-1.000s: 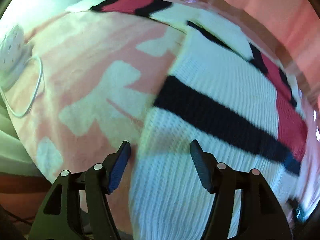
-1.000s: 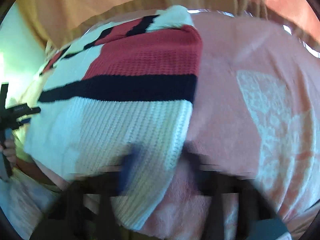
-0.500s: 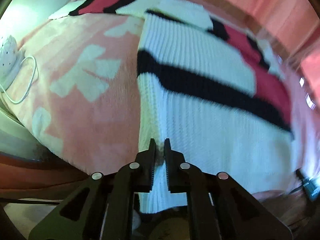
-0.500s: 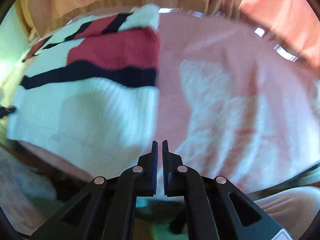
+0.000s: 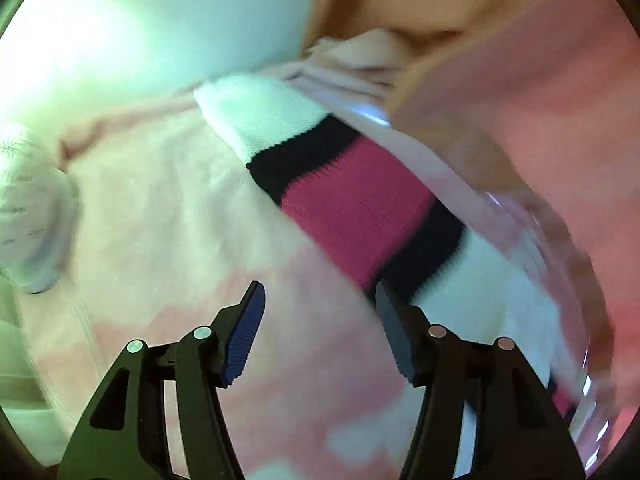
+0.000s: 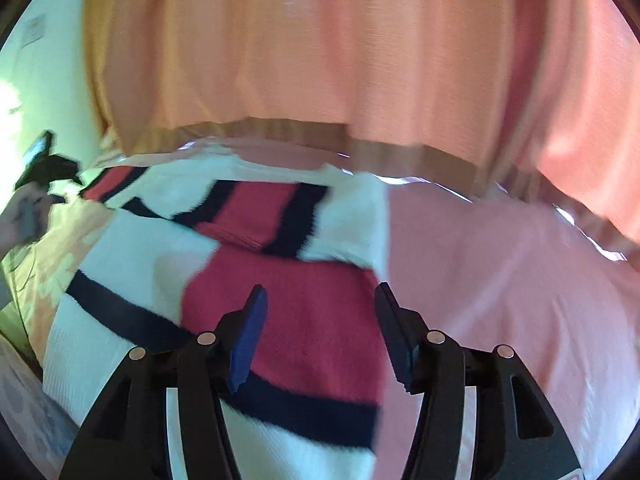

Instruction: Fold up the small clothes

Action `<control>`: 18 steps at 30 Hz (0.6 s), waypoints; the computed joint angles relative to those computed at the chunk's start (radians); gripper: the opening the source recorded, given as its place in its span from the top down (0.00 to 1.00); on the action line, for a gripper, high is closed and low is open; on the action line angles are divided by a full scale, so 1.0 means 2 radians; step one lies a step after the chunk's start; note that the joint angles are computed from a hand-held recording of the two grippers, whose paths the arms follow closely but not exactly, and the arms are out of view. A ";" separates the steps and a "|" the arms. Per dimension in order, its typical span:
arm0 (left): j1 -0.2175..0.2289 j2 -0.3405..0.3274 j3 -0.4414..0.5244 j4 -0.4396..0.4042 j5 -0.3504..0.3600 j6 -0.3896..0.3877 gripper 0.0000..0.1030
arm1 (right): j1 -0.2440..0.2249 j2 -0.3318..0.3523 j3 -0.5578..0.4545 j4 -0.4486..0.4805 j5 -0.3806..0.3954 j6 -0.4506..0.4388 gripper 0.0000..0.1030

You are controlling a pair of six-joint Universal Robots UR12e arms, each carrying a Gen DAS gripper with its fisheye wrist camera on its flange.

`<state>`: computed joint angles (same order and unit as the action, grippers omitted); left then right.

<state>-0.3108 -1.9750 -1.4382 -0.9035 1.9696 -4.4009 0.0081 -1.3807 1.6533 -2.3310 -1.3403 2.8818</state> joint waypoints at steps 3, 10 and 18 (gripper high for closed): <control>0.025 -0.005 -0.018 0.028 -0.026 -0.046 0.53 | 0.013 0.014 -0.003 -0.015 0.013 -0.023 0.47; 0.034 -0.032 0.010 0.012 0.004 -0.038 0.92 | 0.018 0.020 0.000 0.004 0.015 -0.040 0.44; -0.026 -0.065 0.105 0.056 0.098 0.073 0.94 | 0.013 0.021 -0.005 0.003 0.023 -0.027 0.43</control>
<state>-0.3624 -2.1059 -1.2283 -0.7913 2.1661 -4.2545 0.0346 -1.3379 1.6442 -2.3256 -1.2945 2.8283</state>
